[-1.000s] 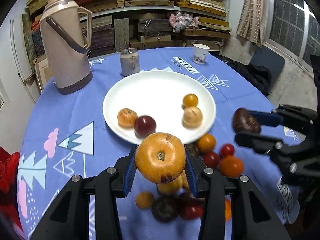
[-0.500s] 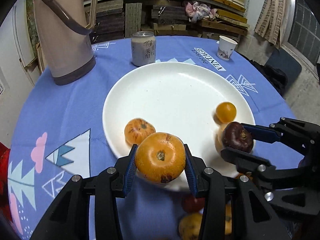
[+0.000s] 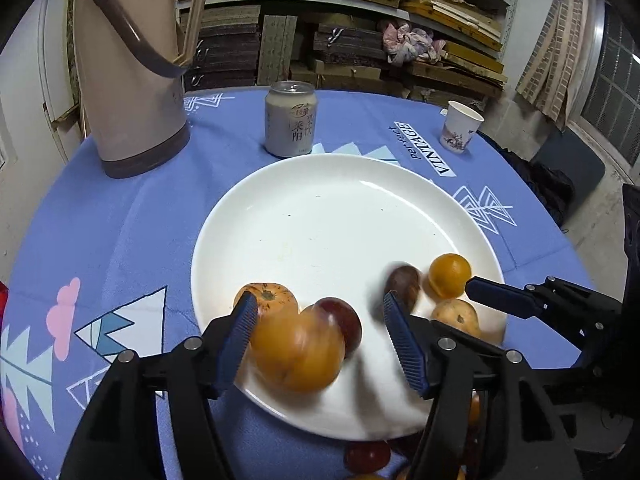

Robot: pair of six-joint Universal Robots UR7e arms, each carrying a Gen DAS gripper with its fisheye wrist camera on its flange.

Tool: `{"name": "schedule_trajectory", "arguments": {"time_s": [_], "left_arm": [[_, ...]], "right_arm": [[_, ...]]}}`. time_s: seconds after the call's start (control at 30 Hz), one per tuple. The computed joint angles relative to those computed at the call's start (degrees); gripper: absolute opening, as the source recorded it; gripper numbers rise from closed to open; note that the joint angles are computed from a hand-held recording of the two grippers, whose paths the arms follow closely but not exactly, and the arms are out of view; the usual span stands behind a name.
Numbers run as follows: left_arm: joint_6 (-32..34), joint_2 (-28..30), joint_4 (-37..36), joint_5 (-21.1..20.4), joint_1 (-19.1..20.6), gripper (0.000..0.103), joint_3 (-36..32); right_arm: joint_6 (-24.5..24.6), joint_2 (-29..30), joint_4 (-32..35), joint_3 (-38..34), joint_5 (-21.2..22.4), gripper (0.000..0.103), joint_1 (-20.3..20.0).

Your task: Organize fruits

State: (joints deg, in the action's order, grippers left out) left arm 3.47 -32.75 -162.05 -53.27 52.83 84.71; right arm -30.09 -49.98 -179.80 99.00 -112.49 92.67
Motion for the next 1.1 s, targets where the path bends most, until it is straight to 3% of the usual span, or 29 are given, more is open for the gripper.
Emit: {"name": "schedule_trajectory", "arguments": {"time_s": [0.13,0.8,1.1], "left_arm": [[0.86,-1.15,-1.62,0.5,-0.96,0.072,1.97],[1.69,-10.54,-9.93,4.92,-6.54,0.077,20.68],[1.51,-13.28,-12.15,6.01,-8.56,0.077,28.53]], "right_arm": [[0.32,-1.87,-1.41,2.5,0.96,0.059,0.07],[1.36,-15.76,-13.52,24.3,5.42,0.062,-2.16],[0.25,-16.86,-16.86,30.01,5.77,0.062,-3.01]]}}
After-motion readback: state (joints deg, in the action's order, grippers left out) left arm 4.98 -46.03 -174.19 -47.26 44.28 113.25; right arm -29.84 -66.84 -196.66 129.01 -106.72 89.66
